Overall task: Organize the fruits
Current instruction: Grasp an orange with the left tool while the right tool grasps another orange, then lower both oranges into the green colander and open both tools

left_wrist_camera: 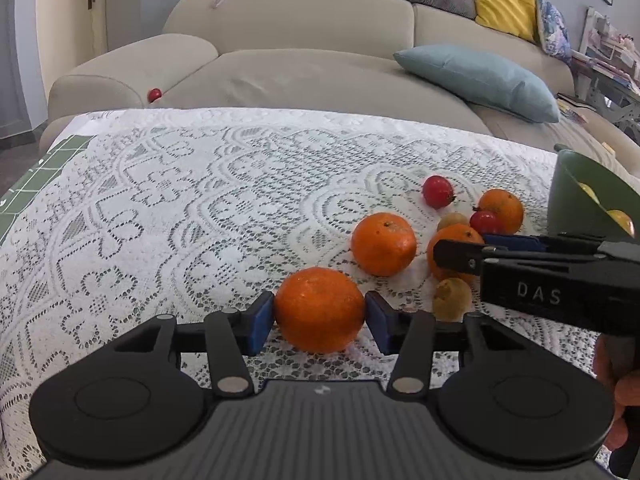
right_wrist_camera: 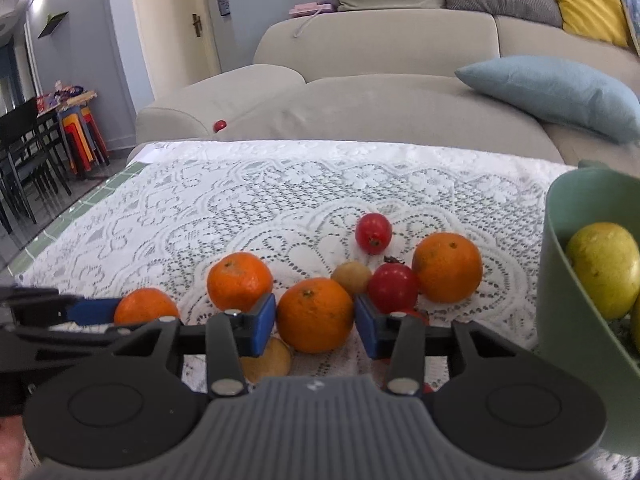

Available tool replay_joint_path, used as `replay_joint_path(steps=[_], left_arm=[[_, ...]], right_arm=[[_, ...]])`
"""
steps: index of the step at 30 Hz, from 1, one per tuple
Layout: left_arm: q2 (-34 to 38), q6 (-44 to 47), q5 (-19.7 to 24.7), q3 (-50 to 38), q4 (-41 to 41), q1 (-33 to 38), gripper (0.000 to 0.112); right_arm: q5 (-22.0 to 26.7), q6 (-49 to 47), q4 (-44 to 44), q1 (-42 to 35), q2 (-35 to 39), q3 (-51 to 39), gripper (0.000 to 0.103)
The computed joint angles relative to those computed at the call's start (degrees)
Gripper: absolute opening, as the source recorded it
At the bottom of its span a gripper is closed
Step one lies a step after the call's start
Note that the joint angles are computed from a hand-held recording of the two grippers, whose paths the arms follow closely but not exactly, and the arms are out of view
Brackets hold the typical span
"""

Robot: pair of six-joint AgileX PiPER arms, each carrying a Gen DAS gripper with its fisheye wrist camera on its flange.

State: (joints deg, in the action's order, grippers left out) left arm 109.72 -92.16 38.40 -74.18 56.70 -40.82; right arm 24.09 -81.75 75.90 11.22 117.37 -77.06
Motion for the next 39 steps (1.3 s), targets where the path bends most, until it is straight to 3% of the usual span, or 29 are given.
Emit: replay_joint_path(steps=[16,29,35,39], left_arm=[[0.1,4.83,0.08,-1.4,-2.41,-0.1,0.053],[1.26,30.6,5.77,-14.76,-14.68,-1.89,0.053],[3.73,44.32,7.52,-26.19,-22.28,-1.8,0.052],[8.93,56.14,10.94,-39.24,-29.97,-1.54,0.052]], right_arm=[[2.46,9.64,-8.23,-0.58,0.22,-2.41,0.042],[8.72,17.93,-23.38,-4.84,-7.3,-2.73,0.042],[16.39,18.82,-28.01,-10.14,-11.0,-5.36,0.042],[22.54,21.0,-33.09,-14.24,-11.72,-10.78,0.042]])
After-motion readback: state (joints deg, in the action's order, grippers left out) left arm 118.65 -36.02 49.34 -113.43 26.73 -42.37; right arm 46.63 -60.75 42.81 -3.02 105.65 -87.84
